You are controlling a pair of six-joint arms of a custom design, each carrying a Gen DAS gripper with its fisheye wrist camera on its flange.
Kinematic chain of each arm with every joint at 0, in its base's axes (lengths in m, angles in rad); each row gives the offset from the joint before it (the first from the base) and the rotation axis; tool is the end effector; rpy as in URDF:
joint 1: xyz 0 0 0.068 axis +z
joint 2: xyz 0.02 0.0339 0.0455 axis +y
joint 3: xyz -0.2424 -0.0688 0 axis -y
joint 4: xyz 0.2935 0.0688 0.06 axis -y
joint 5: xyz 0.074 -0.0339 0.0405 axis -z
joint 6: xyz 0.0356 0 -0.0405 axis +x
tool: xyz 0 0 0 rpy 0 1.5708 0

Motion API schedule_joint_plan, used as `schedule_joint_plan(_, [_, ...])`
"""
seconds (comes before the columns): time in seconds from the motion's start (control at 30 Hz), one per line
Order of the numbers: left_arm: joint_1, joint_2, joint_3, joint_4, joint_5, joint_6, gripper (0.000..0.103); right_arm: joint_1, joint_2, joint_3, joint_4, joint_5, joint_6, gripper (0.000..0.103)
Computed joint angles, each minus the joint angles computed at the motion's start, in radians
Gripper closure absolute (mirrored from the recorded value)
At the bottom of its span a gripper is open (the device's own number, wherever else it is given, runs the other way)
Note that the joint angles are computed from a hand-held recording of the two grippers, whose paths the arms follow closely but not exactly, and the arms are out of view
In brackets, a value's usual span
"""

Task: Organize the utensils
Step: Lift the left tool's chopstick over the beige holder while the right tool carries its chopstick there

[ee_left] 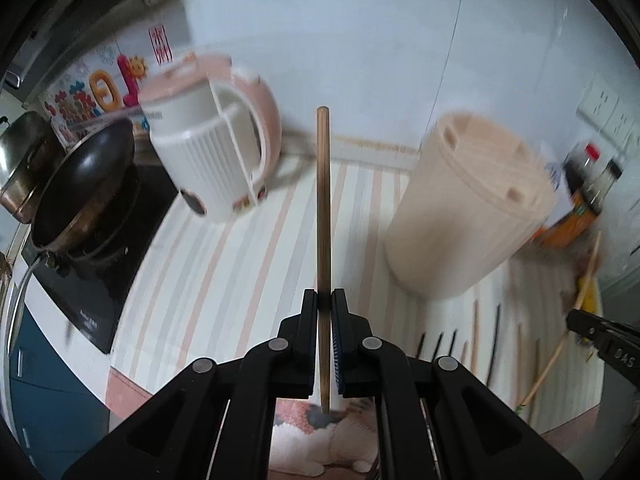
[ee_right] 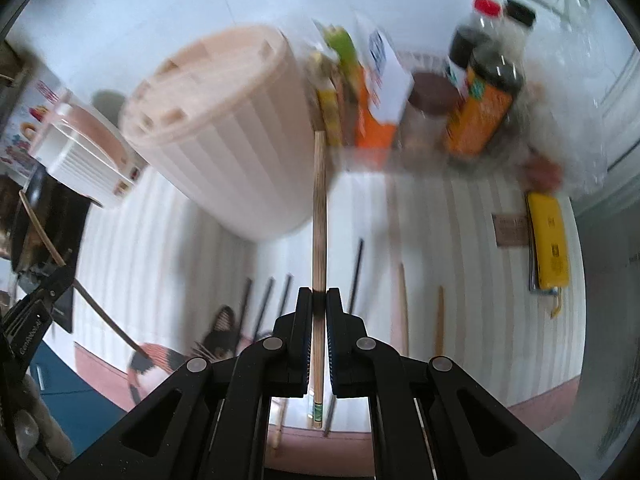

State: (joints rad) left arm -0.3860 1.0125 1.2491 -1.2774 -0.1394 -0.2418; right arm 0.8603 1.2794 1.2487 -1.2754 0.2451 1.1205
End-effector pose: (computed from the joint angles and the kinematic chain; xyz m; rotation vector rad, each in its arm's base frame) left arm 0.2039 -0.0775 0.3520 0.1379 2.5923 -0.0451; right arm 0.1852 0.2020 0.2919 0.4074 2.7610 0.1222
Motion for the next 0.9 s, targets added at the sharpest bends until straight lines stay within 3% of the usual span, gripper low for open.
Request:
schedule_joint_plan(0.23, [-0.015,0.103,0.257,-0.025,-0.005,-0.023,0.099,-0.031,0.083,0.221,-0.054,0.06,-0.08,0.096])
schedule_joint_plan(0.53, [-0.08,0.354,0.621,-0.04,-0.059,-0.067,0.099,-0.154,0.196,0.507,-0.114,0.109,-0.243,0.096])
schedule_joint_plan(0.8, [-0.074,0.619,0.982,-0.084,-0.004,-0.147,0.099,-0.295,0.293,0.744,-0.094,0.117,-0.375,0.096])
schedule_joint_plan(0.9, [-0.053,0.688,1.046,-0.076,0.041,-0.186,0.099,-0.343,0.324,0.781,-0.051,0.098,-0.396,0.096])
